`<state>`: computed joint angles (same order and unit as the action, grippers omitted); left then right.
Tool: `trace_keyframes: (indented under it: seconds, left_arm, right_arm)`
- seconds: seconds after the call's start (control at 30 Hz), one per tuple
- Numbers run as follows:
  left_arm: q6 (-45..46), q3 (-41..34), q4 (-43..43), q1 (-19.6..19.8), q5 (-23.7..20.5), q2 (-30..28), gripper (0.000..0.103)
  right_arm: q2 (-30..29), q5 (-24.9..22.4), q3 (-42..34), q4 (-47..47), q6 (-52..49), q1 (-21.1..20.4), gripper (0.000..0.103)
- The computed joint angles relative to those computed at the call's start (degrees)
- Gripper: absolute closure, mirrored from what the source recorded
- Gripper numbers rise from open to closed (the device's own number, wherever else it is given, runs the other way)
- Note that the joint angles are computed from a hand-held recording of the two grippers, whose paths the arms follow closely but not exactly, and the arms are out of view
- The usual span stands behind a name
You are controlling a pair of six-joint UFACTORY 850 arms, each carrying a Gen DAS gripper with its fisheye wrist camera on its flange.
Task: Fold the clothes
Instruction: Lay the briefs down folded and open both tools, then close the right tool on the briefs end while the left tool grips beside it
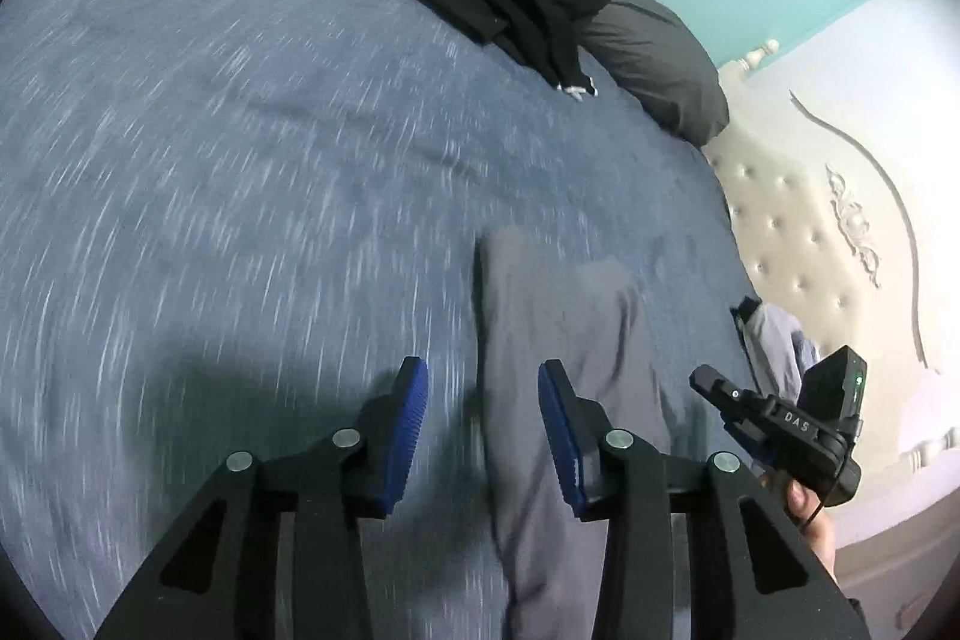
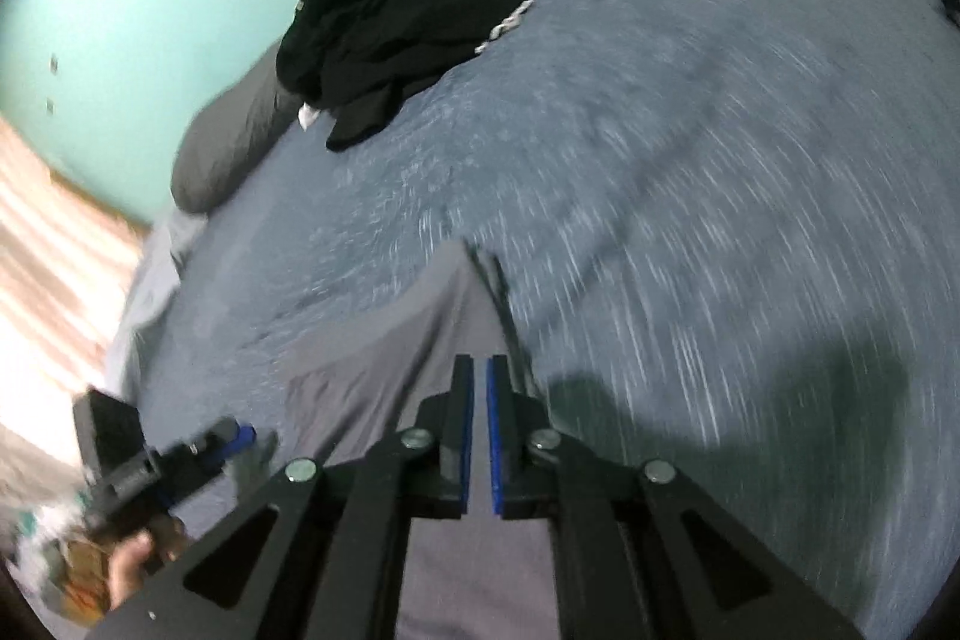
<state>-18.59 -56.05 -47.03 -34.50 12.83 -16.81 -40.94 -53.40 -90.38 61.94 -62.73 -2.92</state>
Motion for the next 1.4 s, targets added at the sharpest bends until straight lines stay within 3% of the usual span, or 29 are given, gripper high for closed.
trace_keyframes:
  seconds: [0.13,0.2,0.37,0.73,1.0,1.2,1.4]
  left_arm:
    - [8.1,2.3,-11.0,-4.4,1.5,1.6,0.061]
    - [10.8,2.9,-14.9,-6.3,1.5,2.1,0.062]
    - [23.6,3.7,-27.4,-9.5,2.6,3.1,0.062]
    - [29.0,7.8,-38.3,-12.5,8.0,5.7,0.062]
    - [29.3,9.5,-41.2,-16.6,12.0,7.6,0.062]
    - [32.3,7.9,-42.5,-16.9,12.2,6.8,0.062]
    - [29.5,6.9,-38.8,-15.8,10.4,5.6,0.062]
  right_arm:
    - [4.2,0.2,7.6,2.9,-1.8,-2.1,0.087]
    - [6.1,0.2,10.6,4.0,-3.2,-2.9,0.077]
    - [9.6,-1.1,17.0,8.5,-7.1,-4.9,0.077]
    - [15.6,-4.9,26.0,5.2,-12.8,-2.4,0.077]
    - [21.3,-5.5,33.3,3.6,-18.3,0.6,0.077]
    - [23.5,-0.9,35.7,3.7,-20.8,2.7,0.076]
    - [23.5,2.3,36.0,3.8,-21.6,4.6,0.076]
